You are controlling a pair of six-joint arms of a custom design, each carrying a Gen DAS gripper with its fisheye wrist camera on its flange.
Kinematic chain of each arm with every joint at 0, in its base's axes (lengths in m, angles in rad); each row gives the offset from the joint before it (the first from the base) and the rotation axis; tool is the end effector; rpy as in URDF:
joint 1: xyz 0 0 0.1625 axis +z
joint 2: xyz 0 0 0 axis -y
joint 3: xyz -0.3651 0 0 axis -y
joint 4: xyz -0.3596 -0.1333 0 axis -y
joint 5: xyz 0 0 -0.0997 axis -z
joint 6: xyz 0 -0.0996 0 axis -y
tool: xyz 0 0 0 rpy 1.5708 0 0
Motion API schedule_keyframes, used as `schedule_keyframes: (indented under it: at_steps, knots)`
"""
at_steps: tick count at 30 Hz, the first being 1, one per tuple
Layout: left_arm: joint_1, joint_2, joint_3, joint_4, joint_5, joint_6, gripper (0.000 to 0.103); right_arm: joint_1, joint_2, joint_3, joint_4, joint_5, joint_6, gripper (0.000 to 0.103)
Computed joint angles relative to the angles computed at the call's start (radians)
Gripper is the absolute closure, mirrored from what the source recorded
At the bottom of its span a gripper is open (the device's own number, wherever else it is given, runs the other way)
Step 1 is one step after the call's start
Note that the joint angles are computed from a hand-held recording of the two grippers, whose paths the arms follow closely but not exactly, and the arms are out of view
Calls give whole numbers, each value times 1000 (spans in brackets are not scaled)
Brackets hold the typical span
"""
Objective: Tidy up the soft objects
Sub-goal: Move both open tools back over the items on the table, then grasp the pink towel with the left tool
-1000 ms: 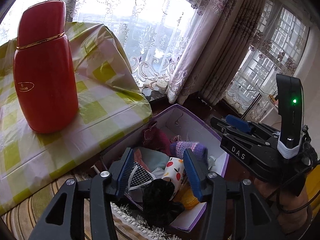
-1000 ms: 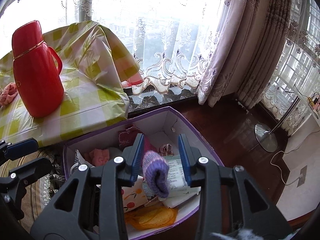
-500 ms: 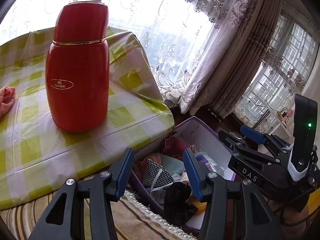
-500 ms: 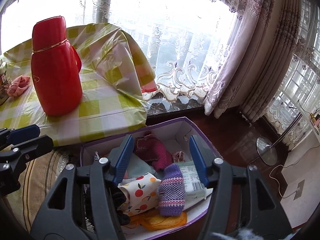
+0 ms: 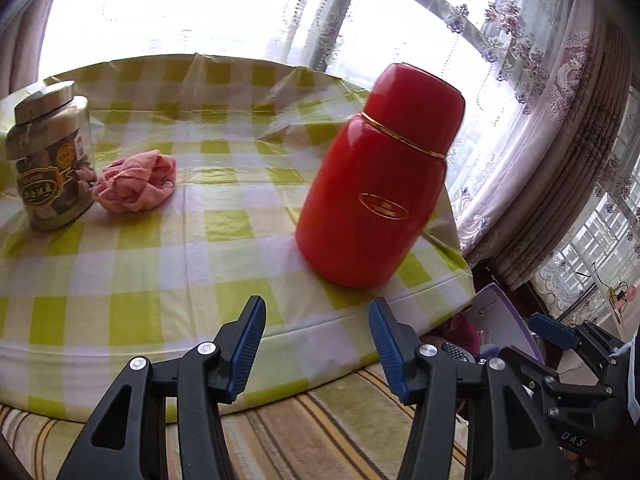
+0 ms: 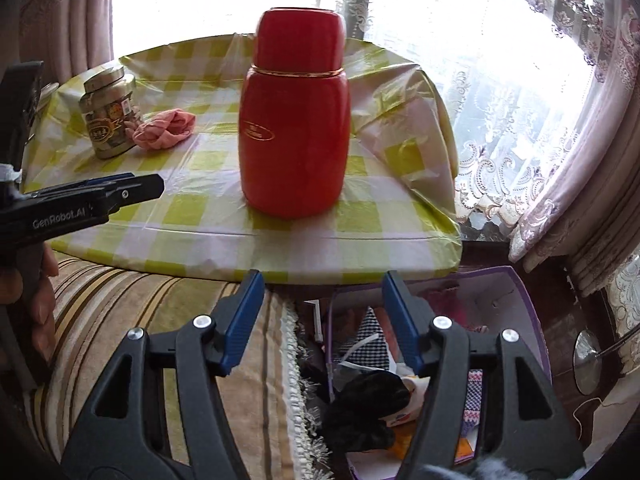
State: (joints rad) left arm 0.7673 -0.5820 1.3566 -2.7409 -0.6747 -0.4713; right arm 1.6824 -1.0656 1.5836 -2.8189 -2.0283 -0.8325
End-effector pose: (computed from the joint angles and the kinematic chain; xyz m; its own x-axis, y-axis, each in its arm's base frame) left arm -0.3415 -0.6226 0.0927 -0.8809 -0.0763 -0.4671 0.2966 0.6801 -0.6705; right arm 0.1581 -0.6092 0.3039 -0.5608 -0.4179 0.7148 -0.7395 0.6410 -0.2055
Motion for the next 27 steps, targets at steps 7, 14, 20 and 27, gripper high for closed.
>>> schedule_keyframes:
  at_steps: [7,14,20,27]
  knots:
    - [46,-109,85,15,113,-46,47,54,67,-48,86,25,-2,38]
    - [109,-135,51,37,163,-55,44,95,149,-121,139,46,-3,34]
    - [155,-87,-85,111,186,16,37,115,218,-200,162,59,11,31]
    - [218,53,-353,274,201,65,35,125,294,-294,186,72,27,30]
